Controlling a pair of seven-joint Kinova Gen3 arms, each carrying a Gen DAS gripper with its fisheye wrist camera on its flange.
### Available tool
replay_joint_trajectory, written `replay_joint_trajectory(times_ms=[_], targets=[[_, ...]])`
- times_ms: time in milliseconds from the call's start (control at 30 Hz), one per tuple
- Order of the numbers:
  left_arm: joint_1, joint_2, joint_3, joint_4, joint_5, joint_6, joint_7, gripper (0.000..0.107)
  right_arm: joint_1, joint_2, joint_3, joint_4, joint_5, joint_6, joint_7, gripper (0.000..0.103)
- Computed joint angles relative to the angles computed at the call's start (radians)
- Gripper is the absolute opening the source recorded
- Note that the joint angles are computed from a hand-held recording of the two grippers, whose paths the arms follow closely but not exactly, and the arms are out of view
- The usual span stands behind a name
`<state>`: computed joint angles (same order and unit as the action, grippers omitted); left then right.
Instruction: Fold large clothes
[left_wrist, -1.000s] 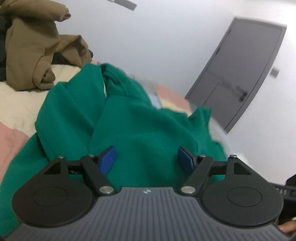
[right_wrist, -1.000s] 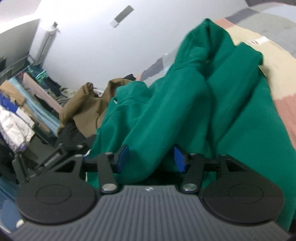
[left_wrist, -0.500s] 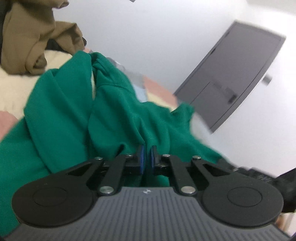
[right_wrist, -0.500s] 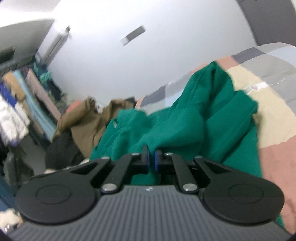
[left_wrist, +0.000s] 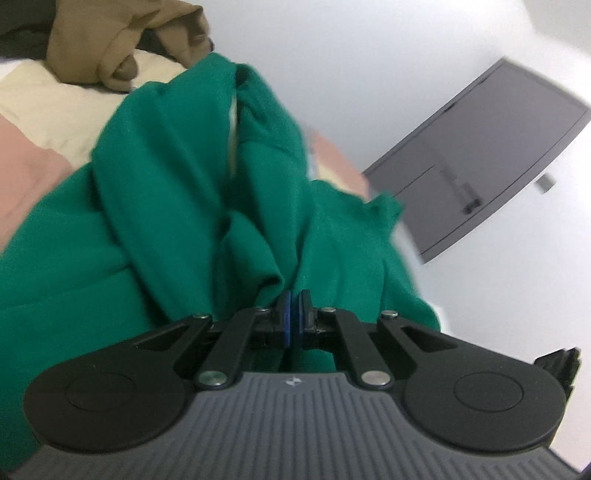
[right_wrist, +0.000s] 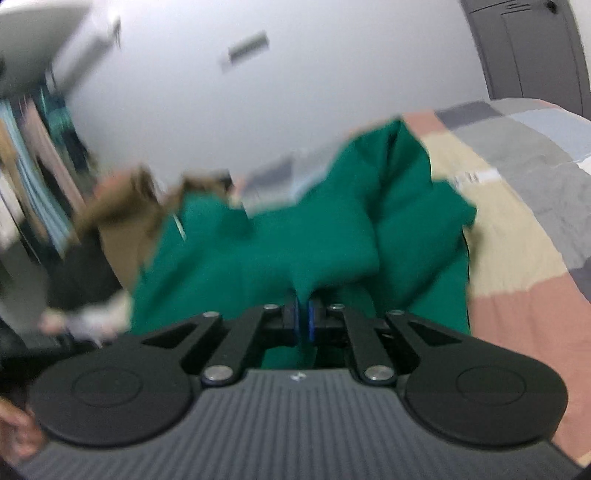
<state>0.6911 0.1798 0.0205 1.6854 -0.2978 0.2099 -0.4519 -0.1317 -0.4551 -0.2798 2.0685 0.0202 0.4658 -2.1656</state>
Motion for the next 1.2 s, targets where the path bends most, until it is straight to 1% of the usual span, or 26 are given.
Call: replay_joint_trajectory(times_ms=[33, 67, 133, 167, 267, 467, 533, 567, 600, 633, 667, 700, 767, 833, 867, 933, 967, 1033, 1067, 1100, 1133, 1200], targets=[[0.007, 0.008, -0.004, -0.014, -0.009, 0.025, 0.004, 0.004, 0.008, 0.020, -0.022, -0.014, 0.014, 0.034, 0.002, 0.007], [-0.003, 0.016, 0.009, -0.027, -0.007, 0.046, -0.006, 0.005, 0.008, 0.046, -0.039, -0.035, 0.028, 0.075, 0.006, 0.007], [0.028, 0.033, -0.009, -0.061, -0.050, 0.098, 0.005, 0.005, 0.008, 0.096, -0.066, -0.065, 0.064, 0.131, -0.001, 0.007], [0.039, 0.041, -0.013, -0.075, -0.077, 0.119, 0.015, 0.005, 0.000, 0.110, -0.068, -0.067, 0.076, 0.139, -0.007, 0.007], [0.040, 0.060, -0.001, -0.112, -0.108, 0.163, 0.023, 0.005, -0.020, 0.134, -0.064, -0.057, 0.110, 0.130, -0.038, 0.007], [0.085, 0.061, -0.012, -0.131, -0.238, 0.213, 0.086, 0.005, -0.073, 0.101, -0.004, -0.051, 0.072, 0.134, -0.057, 0.010], [0.102, 0.062, -0.012, -0.140, -0.286, 0.241, 0.111, 0.010, -0.084, 0.079, 0.015, -0.048, 0.048, 0.138, -0.053, 0.011], [0.104, 0.060, -0.005, -0.145, -0.300, 0.259, 0.115, 0.015, -0.087, 0.068, 0.024, -0.046, 0.036, 0.139, -0.051, 0.012], [0.105, 0.056, 0.001, -0.144, -0.315, 0.270, 0.125, 0.022, -0.088, 0.055, 0.031, -0.043, 0.025, 0.142, -0.049, 0.015], [0.111, 0.048, 0.005, -0.139, -0.334, 0.281, 0.142, 0.026, -0.087, 0.043, 0.037, -0.042, 0.016, 0.146, -0.048, 0.017], [0.118, 0.040, 0.007, -0.131, -0.359, 0.289, 0.167, 0.035, -0.087, 0.029, 0.041, -0.039, 0.006, 0.150, -0.046, 0.031], [0.121, 0.032, 0.013, -0.127, -0.381, 0.301, 0.188, 0.043, -0.084, 0.010, 0.044, -0.035, -0.003, 0.155, -0.045, 0.050], [0.127, 0.014, 0.029, -0.118, -0.420, 0.334, 0.225, 0.048, -0.058, -0.025, 0.025, -0.031, -0.005, 0.170, -0.060, 0.064], [0.132, -0.006, 0.047, -0.108, -0.461, 0.371, 0.264, 0.052, -0.038, -0.059, 0.014, -0.036, -0.003, 0.199, -0.065, 0.064], [0.132, -0.015, 0.056, -0.104, -0.476, 0.392, 0.284, 0.056, -0.027, -0.076, 0.011, -0.037, -0.003, 0.212, -0.068, 0.064], [0.126, -0.035, 0.075, -0.094, -0.494, 0.433, 0.326, 0.059, 0.012, -0.099, -0.007, -0.042, 0.005, 0.239, -0.086, 0.073], [0.119, -0.046, 0.083, -0.084, -0.503, 0.445, 0.345, 0.060, 0.038, -0.107, -0.024, -0.047, 0.013, 0.259, -0.100, 0.079], [0.109, -0.064, 0.101, -0.068, -0.530, 0.487, 0.382, 0.064, 0.098, -0.116, -0.066, -0.065, 0.043, 0.324, -0.134, 0.080], [0.108, -0.071, 0.110, -0.063, -0.552, 0.523, 0.411, 0.068, 0.109, -0.114, -0.073, -0.075, 0.055, 0.356, -0.138, 0.080], [0.107, -0.075, 0.118, -0.061, -0.568, 0.558, 0.438, 0.072, 0.117, -0.113, -0.075, -0.080, 0.064, 0.381, -0.143, 0.080], [0.097, -0.080, 0.128, -0.055, -0.578, 0.576, 0.459, 0.074, 0.126, -0.114, -0.072, -0.079, 0.067, 0.401, -0.154, 0.080], [0.071, -0.101, 0.144, -0.029, -0.573, 0.595, 0.483, 0.078, 0.137, -0.106, -0.057, -0.078, 0.061, 0.432, -0.182, 0.080]])
